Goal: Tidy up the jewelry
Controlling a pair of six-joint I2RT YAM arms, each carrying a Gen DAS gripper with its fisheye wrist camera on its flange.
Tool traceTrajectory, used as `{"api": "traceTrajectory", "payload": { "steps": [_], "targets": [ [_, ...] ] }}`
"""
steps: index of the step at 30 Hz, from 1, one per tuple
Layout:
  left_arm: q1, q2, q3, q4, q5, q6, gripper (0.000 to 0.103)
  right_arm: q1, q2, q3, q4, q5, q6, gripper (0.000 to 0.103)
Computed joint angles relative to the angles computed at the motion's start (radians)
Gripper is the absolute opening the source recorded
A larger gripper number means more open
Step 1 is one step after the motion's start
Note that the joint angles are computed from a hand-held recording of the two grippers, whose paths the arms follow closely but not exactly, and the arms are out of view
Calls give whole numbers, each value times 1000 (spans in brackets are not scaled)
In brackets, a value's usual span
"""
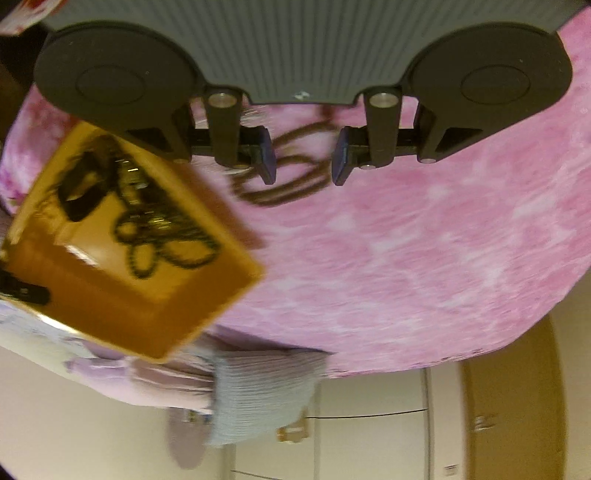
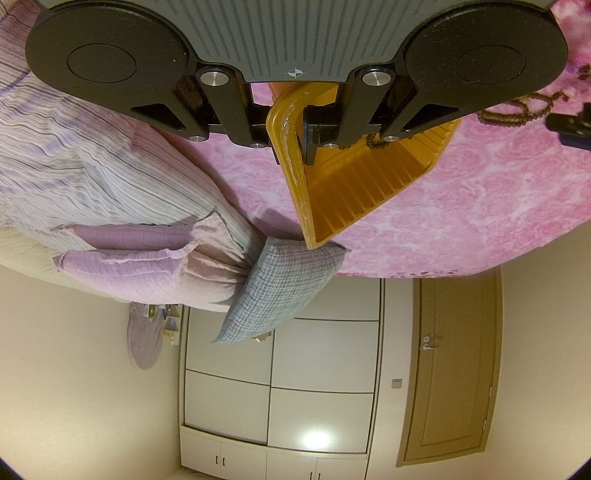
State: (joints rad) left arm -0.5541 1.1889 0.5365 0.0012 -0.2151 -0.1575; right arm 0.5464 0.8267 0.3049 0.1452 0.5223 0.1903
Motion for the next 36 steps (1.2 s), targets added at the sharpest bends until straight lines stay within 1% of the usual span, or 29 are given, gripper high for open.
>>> {"api": "traceTrajectory", "payload": {
  "steps": [3, 11, 16, 22, 26, 27, 30, 36],
  "targets": [
    [69, -32, -30, -11, -12, 15, 29, -2, 1, 0, 3, -1, -4, 7],
    [210, 12, -33, 24, 6, 57, 29, -2, 1, 1, -1, 2, -8, 7],
    [235, 78, -19, 64, 12, 71, 29, -5, 6, 1, 3, 2, -9, 7],
    [245, 140, -7, 105, 11, 78, 21, -7, 11, 0, 6, 2, -11, 7],
    [261, 181, 0, 122, 20, 74, 18, -10, 12, -1, 10, 0, -15, 7],
    [264, 186, 0, 129, 23, 72, 18, -9, 14, 0, 11, 0, -14, 7],
    [265, 195, 3, 133, 25, 71, 9, -10, 14, -1, 12, -1, -15, 7],
    [251, 163, -4, 122, 18, 74, 8, -6, 16, -1, 14, 3, -15, 7]
  ]
}}
